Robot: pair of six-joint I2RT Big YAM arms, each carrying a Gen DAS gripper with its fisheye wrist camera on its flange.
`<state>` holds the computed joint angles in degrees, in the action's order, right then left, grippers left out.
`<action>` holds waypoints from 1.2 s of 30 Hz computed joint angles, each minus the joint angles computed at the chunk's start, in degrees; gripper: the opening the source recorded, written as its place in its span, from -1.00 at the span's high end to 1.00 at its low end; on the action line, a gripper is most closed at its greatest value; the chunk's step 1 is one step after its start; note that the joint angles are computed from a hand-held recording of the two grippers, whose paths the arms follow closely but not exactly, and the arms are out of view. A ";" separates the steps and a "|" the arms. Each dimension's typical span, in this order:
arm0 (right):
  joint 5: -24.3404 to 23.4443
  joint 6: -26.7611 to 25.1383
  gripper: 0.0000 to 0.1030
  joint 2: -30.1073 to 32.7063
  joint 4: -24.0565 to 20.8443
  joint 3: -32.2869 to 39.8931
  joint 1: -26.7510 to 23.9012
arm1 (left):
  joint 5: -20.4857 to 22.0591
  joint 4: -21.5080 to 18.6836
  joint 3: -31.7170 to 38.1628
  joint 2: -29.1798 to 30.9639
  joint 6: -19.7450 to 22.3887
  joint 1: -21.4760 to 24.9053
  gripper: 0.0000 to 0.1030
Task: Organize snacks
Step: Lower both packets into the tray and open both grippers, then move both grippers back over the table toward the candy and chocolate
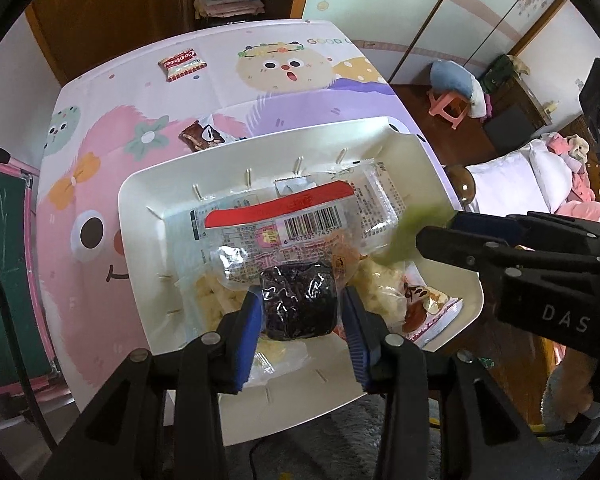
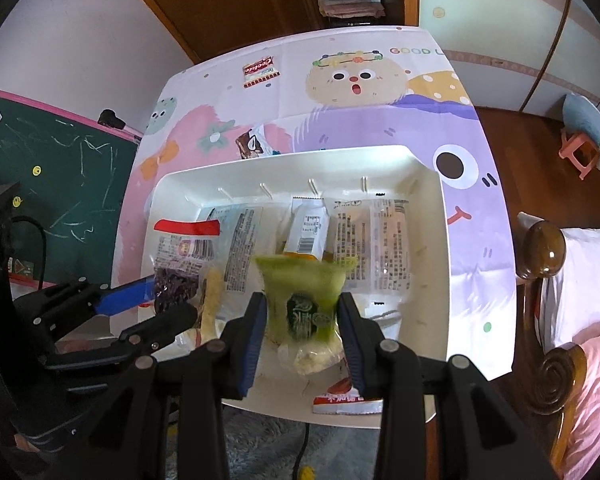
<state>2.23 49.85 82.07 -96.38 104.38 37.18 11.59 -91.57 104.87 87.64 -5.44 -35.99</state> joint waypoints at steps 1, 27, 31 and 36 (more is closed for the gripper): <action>-0.03 0.06 0.28 0.13 -0.11 0.15 0.00 | -0.23 -0.09 0.01 0.01 -0.05 -0.07 0.15; -0.84 3.20 0.02 -0.48 0.21 0.14 0.75 | -3.55 2.32 -1.57 -3.14 -1.25 -0.02 -0.72; -1.13 3.09 0.02 -0.14 0.21 0.17 0.88 | -3.49 2.21 -1.89 -3.33 -1.55 0.38 -0.72; -1.50 2.68 0.02 0.62 -0.01 0.77 0.94 | -3.34 2.34 -2.20 -3.43 -1.68 0.91 -0.72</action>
<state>0.73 52.53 82.69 -96.39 105.15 38.12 8.25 -89.23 102.67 84.21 -7.11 -35.09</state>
